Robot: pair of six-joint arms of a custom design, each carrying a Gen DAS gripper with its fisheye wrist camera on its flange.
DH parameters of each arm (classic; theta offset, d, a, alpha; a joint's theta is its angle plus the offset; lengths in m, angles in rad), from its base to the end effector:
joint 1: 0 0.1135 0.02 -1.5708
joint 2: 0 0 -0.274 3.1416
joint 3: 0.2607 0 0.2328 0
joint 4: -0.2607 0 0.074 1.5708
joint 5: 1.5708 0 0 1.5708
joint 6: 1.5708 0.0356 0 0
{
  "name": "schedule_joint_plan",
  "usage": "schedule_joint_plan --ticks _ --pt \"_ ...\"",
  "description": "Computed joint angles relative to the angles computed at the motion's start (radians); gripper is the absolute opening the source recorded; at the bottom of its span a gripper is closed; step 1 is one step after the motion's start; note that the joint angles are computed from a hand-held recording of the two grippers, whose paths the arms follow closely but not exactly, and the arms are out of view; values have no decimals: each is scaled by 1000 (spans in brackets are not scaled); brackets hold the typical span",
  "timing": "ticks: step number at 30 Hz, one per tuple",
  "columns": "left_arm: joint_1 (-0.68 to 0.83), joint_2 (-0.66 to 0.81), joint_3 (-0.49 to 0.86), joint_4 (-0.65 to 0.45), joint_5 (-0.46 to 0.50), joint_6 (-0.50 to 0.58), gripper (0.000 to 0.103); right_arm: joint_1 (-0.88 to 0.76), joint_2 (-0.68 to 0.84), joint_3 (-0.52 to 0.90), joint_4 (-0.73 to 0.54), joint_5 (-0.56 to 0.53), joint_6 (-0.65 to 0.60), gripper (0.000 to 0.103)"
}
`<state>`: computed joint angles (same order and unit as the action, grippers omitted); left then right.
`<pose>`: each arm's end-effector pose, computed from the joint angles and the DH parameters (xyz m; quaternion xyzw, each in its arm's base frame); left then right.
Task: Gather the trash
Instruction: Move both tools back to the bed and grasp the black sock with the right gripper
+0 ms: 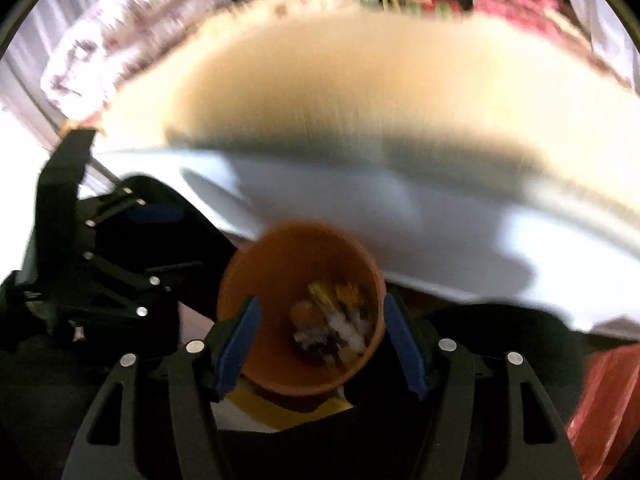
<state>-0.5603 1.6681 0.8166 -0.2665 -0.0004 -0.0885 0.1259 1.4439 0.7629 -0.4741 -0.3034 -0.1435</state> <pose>0.2439 -0.1530 0.1580 0.2277 0.9475 -0.0714 0.2128 0.2382 0.0409 0.1915 -0.1608 0.9543 0.1461 0.2053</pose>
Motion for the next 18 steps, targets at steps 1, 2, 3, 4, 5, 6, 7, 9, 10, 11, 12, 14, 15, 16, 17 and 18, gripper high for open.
schedule_joint_plan --ticks 1,2,3,4,5,6,7,9,10,11,12,14,15,16,17,18 --pt "13 -39 16 -19 3 9 75 -23 -23 53 -43 -18 -22 63" --pt "21 -69 30 -31 3 13 75 -58 -23 84 -63 -41 -53 63" --pt "28 -93 53 -45 -1 12 76 -68 -10 129 -75 -56 -57 63" --pt "37 -105 78 -55 -3 11 79 -81 11 198 -91 -69 -53 63" --pt "44 -113 97 -61 -4 8 81 -95 31 252 -99 -78 -50 63" --pt "61 -123 126 -67 4 6 81 -107 60 316 -107 -83 -42 63" --pt "69 -122 148 -69 10 1 81 -113 87 359 -100 -84 -38 63" --pt "75 -103 196 -60 2 -20 81 -126 154 461 -87 -79 -42 63" --pt "88 -88 222 -51 0 -29 81 -128 208 538 -88 -64 -37 63" --pt "95 -72 248 -50 1 -38 81 -136 265 618 -92 -53 -28 63" --pt "101 -56 275 -55 2 -50 81 -142 311 669 -82 -45 -14 63" --pt "120 -11 321 -48 14 -80 81 -150 433 829 -92 -21 20 63" --pt "128 -6 328 -48 26 -88 81 -146 507 925 -98 11 40 63" --pt "140 17 341 -39 36 -96 81 -140 551 985 -108 34 50 63" --pt "145 32 355 -40 37 -101 81 -134 622 1082 -127 64 60 63" --pt "153 39 356 -39 41 -99 81 -131 660 1131 -136 80 65 64"
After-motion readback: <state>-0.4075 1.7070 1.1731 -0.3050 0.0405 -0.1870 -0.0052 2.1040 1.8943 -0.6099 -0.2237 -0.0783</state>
